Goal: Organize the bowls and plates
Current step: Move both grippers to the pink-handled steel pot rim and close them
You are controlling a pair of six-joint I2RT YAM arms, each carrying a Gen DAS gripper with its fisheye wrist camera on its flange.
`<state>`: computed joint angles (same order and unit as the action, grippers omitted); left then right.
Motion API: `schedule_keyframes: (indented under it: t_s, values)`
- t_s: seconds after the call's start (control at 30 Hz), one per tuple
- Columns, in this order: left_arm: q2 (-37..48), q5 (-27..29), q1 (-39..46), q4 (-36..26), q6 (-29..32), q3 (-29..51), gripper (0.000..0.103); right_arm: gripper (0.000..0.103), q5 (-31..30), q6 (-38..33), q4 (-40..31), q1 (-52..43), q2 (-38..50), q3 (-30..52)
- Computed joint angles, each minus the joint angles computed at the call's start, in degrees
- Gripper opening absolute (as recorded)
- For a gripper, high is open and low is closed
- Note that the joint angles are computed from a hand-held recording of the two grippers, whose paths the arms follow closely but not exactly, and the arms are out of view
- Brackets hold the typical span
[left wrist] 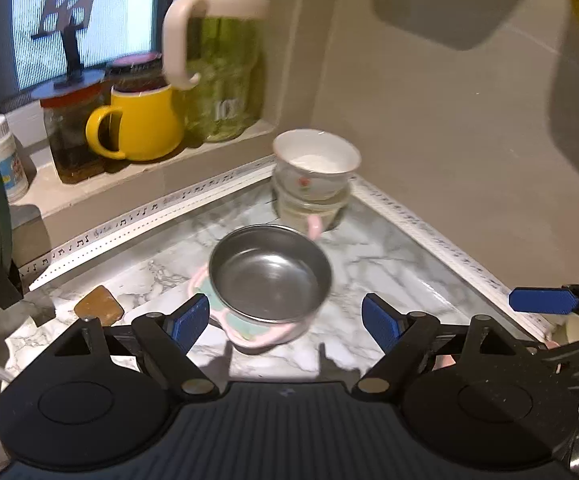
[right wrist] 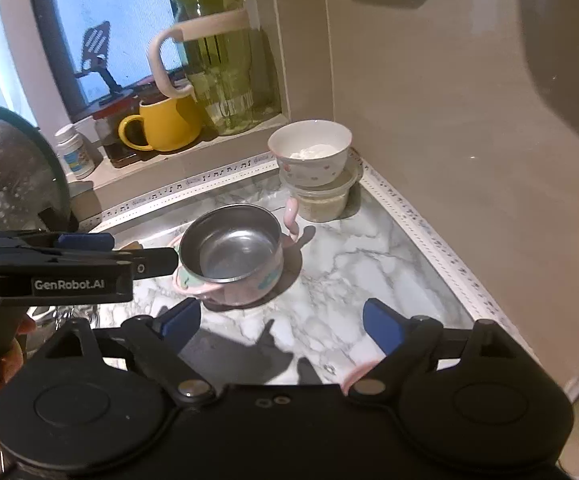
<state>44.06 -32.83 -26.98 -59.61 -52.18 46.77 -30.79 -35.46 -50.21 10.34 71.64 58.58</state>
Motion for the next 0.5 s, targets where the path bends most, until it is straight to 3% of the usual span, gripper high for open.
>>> schedule_keyframes:
  t_s: [0.27,0.5]
  values:
    - [5.3,20.2,27.0,11.9,18.8,-4.3,0.084,0.087,7.4,11.9,5.8,10.4,10.6,3.8]
    - [14.1,26.0,38.0,17.8,25.9,-3.3,0.084,0.079,11.1,18.0,6.7,15.3,19.6,8.9]
